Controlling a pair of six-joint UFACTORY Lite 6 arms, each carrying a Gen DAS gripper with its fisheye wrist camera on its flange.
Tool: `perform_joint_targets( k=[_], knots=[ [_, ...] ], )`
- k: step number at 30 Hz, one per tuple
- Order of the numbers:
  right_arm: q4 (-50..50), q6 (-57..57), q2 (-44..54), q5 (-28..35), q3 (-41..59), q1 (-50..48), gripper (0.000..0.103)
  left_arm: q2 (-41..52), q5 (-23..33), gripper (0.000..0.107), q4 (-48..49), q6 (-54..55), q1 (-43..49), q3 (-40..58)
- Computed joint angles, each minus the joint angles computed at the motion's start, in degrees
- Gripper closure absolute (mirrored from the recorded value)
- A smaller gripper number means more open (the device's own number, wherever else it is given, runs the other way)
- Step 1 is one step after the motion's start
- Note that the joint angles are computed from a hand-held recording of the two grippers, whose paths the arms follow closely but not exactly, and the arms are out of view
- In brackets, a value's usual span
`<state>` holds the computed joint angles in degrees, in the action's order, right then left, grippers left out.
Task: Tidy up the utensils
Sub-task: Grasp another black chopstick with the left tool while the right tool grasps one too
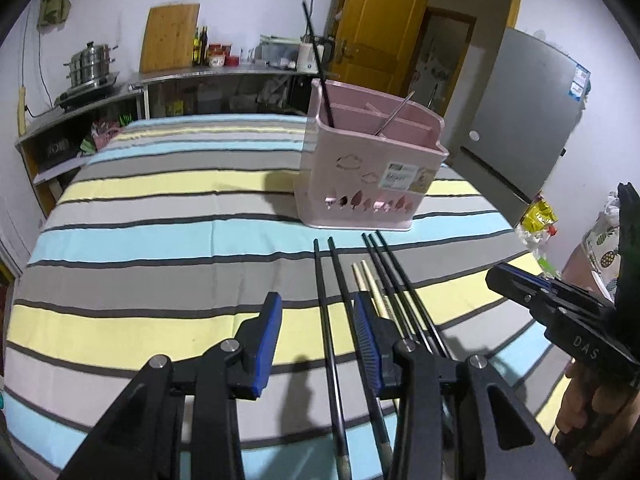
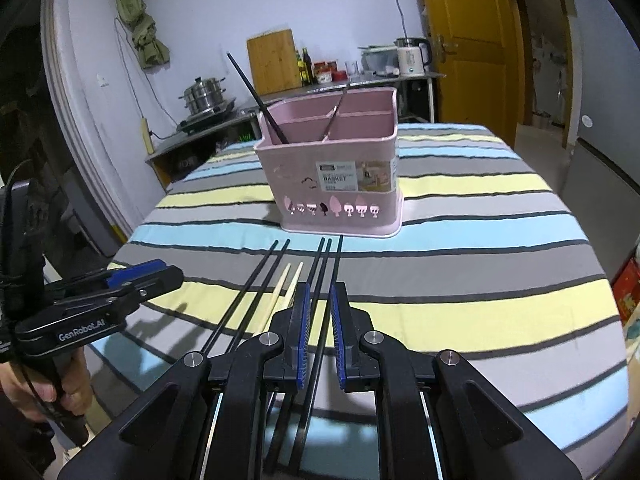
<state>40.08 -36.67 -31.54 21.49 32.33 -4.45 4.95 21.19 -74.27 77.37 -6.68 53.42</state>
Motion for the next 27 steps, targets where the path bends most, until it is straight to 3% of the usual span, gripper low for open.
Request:
perform_joint_targets(
  k=[11,19,25,27],
  knots=[
    [8.94,-9.00,21.39,-5.91,8.68,2.53,0.092,16.57,-0.38,0.068,9.17,-10.00,-2.70,13.92],
    [14.11,-13.89,30.18,-6.42,13.20,2.44,0.092,21.71,-0.81,0.074,15.37,-15.73,-4.08,18.93],
    [9.26,-9.23,29.65,-7.41,12.71,2.87,0.096,22.21,-4.84,0.087,20.51,-19.90,-6.39,19.36],
    [8.09,-7.74,28.62,-7.42,11.80,2.22,0.096,22.00,-5.05,0.097,20.98,-20.18,-6.58,19.10]
  ],
)
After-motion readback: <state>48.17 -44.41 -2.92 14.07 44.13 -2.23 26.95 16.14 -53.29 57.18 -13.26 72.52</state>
